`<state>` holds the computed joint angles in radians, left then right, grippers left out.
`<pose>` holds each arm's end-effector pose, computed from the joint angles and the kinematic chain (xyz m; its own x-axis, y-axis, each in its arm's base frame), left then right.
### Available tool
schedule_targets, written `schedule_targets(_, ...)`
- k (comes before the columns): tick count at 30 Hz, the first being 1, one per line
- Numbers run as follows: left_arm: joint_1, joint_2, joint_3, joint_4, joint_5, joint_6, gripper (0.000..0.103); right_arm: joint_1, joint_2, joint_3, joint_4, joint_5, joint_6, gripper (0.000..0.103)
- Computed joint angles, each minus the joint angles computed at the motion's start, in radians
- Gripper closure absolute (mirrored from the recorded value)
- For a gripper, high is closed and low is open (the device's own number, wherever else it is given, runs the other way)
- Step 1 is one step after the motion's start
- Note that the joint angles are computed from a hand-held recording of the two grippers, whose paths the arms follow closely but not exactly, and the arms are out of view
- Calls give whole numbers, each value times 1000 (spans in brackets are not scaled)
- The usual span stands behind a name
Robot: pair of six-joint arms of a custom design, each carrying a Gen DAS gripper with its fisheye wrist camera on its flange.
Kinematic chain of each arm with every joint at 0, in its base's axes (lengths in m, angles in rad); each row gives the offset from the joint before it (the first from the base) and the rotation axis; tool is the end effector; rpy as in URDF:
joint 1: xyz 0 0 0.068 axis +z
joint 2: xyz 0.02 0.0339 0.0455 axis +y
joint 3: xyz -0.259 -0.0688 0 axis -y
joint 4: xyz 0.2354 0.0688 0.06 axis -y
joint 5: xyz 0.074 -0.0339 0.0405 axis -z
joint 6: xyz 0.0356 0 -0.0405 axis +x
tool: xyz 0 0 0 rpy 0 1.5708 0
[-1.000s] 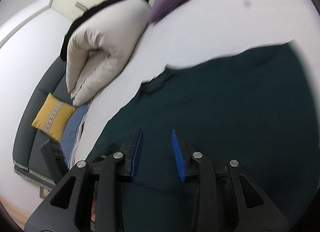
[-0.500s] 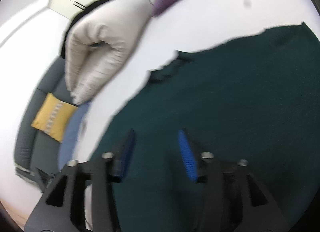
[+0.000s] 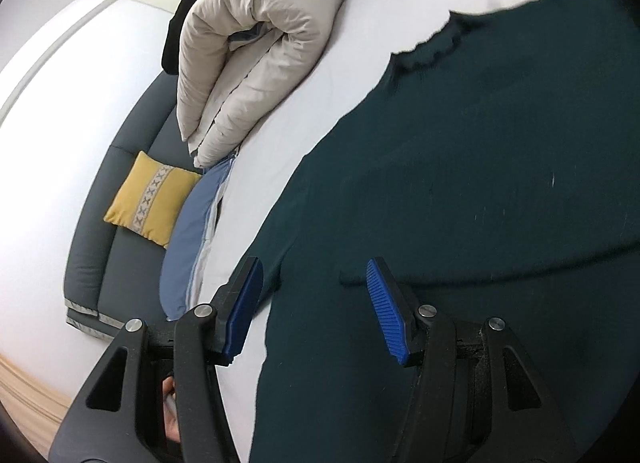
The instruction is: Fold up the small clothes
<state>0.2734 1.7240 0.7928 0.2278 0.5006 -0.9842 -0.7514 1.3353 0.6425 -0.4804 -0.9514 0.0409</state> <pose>0.3208 0.0722 0.1483 -0.4410 -0.8825 -0.1636 -0.4547 0.3768 -0.8070 0.1774 -0.1261 0.1739 -0.6664 0.6550 -0.3562 0.1933 0.6132 0.7659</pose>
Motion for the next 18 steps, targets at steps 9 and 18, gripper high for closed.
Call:
schedule_targets(9,-97,8,137,-151,-91,126,95,-302,-26,39,-439,-148,-450,50)
schedule_targets(18,-727,55,600,-543,-452,549,95,-812,261,187,-938,-20,-1185,50)
